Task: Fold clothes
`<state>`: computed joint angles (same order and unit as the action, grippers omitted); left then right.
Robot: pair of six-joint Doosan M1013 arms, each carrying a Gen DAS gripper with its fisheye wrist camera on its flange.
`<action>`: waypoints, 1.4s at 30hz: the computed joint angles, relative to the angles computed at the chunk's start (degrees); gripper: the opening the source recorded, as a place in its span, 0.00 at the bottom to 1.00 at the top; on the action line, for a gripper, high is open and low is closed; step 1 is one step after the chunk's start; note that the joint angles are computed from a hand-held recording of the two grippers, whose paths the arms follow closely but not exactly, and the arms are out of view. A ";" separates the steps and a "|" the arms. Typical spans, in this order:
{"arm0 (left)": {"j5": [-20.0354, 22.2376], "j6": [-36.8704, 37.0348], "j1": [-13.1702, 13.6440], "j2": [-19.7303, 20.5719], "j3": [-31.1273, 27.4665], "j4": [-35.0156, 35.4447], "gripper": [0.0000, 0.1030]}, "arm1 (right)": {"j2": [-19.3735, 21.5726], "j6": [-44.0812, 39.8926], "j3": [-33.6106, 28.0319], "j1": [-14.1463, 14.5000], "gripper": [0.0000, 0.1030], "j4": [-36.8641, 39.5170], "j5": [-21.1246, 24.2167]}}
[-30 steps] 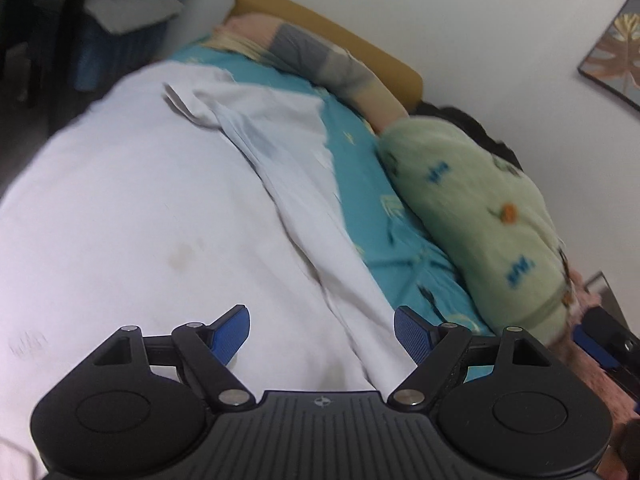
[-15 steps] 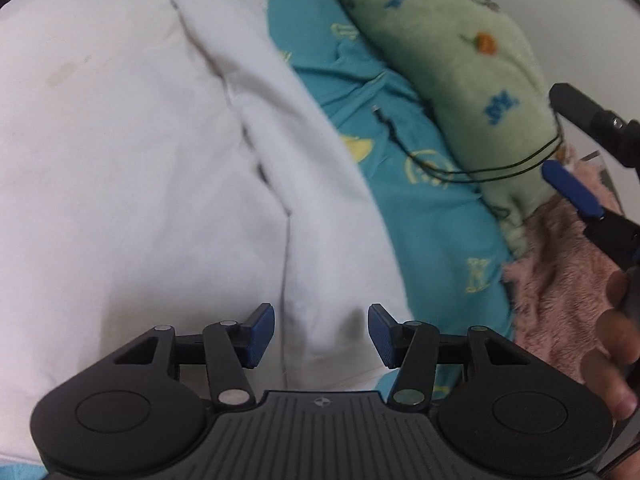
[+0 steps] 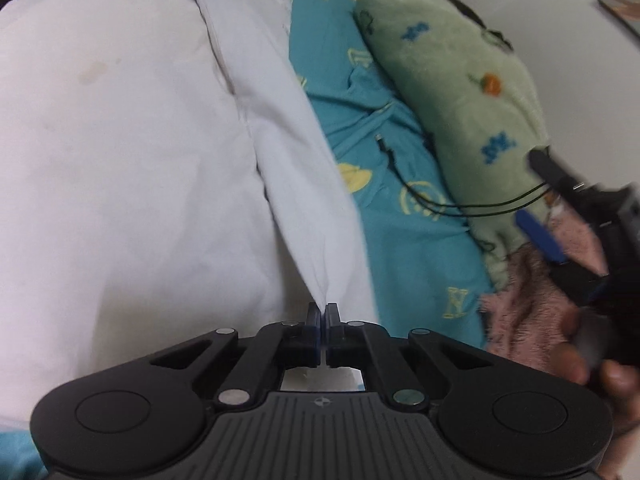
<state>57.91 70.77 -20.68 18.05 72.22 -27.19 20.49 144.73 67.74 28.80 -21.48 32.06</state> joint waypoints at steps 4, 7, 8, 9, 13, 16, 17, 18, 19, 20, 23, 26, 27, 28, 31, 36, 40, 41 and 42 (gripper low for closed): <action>2.20 -2.16 1.87 -2.50 0.01 -0.76 0.02 | -0.02 -1.90 -0.13 0.14 0.86 1.46 0.36; 5.75 -7.88 2.38 -3.43 -0.42 5.01 0.02 | 0.40 -3.43 -0.81 0.39 0.86 1.48 1.08; 7.30 -9.11 2.21 -3.44 -0.65 7.79 0.02 | 0.54 -3.84 -1.05 0.49 0.86 1.45 1.32; 8.81 -10.09 1.95 -3.20 -0.82 10.30 0.02 | 0.65 -4.33 -1.22 0.58 0.86 1.47 1.41; 12.33 -13.42 0.80 -1.96 -1.58 18.15 0.02 | 0.88 -6.47 -1.37 0.95 0.86 0.98 1.09; 11.90 -13.65 0.31 -1.86 -1.88 20.30 0.02 | 0.95 -7.87 -1.48 1.38 0.86 0.28 1.35; 11.52 -13.69 0.09 -1.98 -1.96 20.83 0.02 | 0.91 -8.29 -1.42 1.51 0.86 0.08 1.28; 11.13 -13.74 -0.13 -2.10 -2.04 21.34 0.02 | 0.83 -8.54 -1.33 1.65 0.86 -0.21 1.24; 11.66 -14.25 -0.14 -2.07 -2.30 21.43 0.02 | 0.75 -8.68 -1.25 1.81 0.86 -0.63 1.21; 12.25 -14.79 -0.14 -2.02 -2.59 21.48 0.02 | 0.69 -8.85 -1.17 1.96 0.86 -1.09 1.19; 15.55 -15.17 -0.36 -2.16 -2.34 23.37 0.02 | 0.55 -9.09 -1.01 2.60 0.86 -3.18 1.55; 18.69 -14.94 -0.73 -1.90 -2.59 25.21 0.03 | 0.29 -10.75 -0.88 2.94 0.86 -1.98 0.81; 17.90 -14.49 -1.09 -2.18 -2.66 26.04 0.03 | 0.31 -12.48 -1.17 2.95 0.86 0.07 0.71; 16.96 -14.04 -1.46 -2.48 -2.71 26.89 0.10 | 0.41 -14.28 -1.68 3.06 0.86 1.94 1.00; 14.45 -13.00 -2.68 -3.61 -3.38 30.68 0.51 | 1.29 -16.73 -5.14 4.23 0.86 2.58 4.42; 12.37 -13.36 -3.34 -5.08 -6.20 36.06 0.77 | 3.70 -18.46 -14.68 6.58 0.86 1.30 10.15; 12.88 -13.96 -3.68 -6.75 -8.73 39.42 0.81 | 7.00 -18.25 -25.32 8.26 0.86 0.15 17.64; 13.46 -14.18 -3.58 -6.87 -9.84 39.45 0.81 | 8.07 -19.87 -28.37 8.19 0.86 2.18 19.79; 14.20 -14.25 -3.59 -6.96 -11.02 39.83 0.82 | 9.30 -21.35 -31.72 8.28 0.86 2.89 22.36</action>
